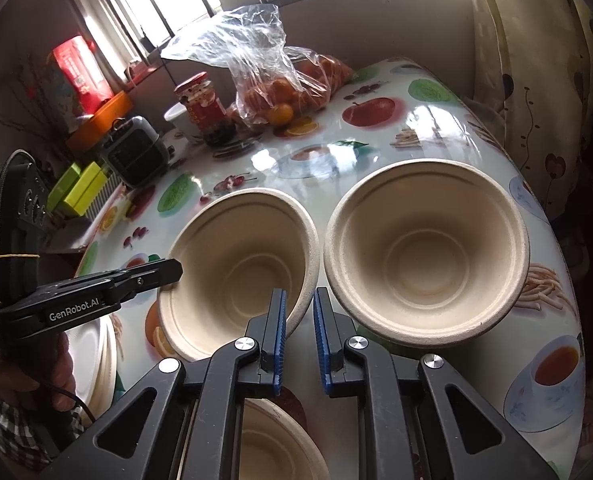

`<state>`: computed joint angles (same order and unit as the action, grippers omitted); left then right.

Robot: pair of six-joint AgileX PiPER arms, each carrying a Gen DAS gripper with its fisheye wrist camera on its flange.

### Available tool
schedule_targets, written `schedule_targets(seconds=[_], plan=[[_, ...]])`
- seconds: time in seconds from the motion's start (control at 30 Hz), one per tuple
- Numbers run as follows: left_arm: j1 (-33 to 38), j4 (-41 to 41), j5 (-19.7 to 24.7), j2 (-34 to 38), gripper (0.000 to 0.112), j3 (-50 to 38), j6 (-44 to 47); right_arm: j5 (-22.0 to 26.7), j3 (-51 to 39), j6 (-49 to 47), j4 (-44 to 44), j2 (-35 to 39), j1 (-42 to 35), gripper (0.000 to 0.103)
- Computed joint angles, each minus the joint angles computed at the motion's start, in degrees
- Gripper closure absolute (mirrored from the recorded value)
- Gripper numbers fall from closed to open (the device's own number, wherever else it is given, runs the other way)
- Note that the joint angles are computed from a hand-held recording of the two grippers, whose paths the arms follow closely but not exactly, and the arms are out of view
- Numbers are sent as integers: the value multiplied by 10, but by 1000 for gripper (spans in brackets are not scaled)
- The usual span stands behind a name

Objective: Organize plates and bowls
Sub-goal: 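Carry the gripped bowl and lower it into another beige bowl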

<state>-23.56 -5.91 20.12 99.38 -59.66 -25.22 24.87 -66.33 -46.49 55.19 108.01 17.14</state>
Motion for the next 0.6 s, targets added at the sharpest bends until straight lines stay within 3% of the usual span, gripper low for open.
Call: schedule_targets(seconds=[0.6], plan=[[-29, 30, -7, -60, 102, 37, -37, -20, 81, -53, 63, -88, -2, 89]])
